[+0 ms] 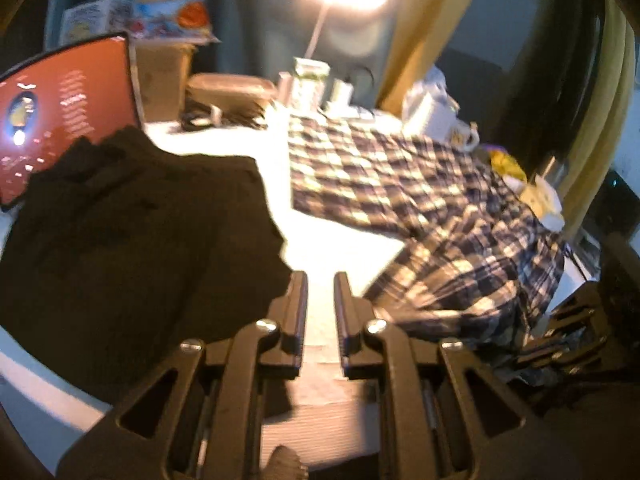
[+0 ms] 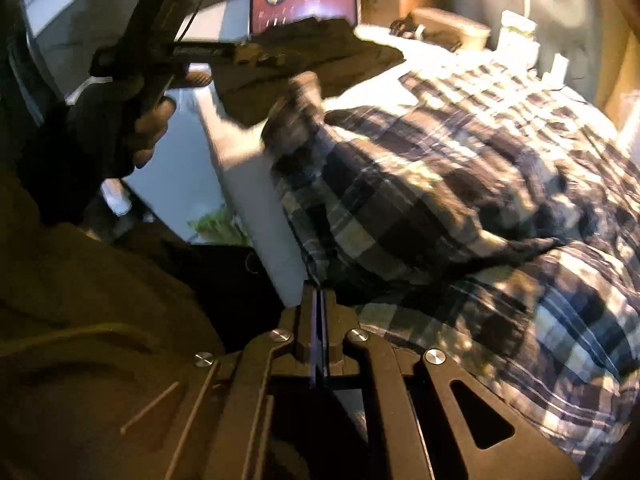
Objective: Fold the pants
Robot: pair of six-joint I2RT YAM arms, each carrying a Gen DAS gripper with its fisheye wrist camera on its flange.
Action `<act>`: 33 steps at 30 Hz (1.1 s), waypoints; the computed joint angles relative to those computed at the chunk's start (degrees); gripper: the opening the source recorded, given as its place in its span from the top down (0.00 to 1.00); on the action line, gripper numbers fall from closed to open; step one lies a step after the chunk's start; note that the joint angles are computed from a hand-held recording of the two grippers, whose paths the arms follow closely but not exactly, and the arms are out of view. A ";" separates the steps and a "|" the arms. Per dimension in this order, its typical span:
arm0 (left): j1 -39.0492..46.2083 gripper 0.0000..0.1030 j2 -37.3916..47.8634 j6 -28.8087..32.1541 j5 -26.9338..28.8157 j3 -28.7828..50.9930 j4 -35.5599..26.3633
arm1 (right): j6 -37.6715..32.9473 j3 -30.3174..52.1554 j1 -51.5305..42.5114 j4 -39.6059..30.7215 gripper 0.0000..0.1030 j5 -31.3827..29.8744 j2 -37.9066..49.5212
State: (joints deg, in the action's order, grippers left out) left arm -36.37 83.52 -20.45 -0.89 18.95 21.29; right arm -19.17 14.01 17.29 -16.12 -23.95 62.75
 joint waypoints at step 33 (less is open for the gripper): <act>-7.70 0.86 14.33 4.84 9.61 4.44 4.98 | -4.28 37.20 10.97 7.28 1.00 10.98 47.14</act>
State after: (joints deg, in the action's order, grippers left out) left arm -44.08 97.85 -15.61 8.72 23.39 26.26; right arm -23.45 51.21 28.26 -8.84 -12.98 109.89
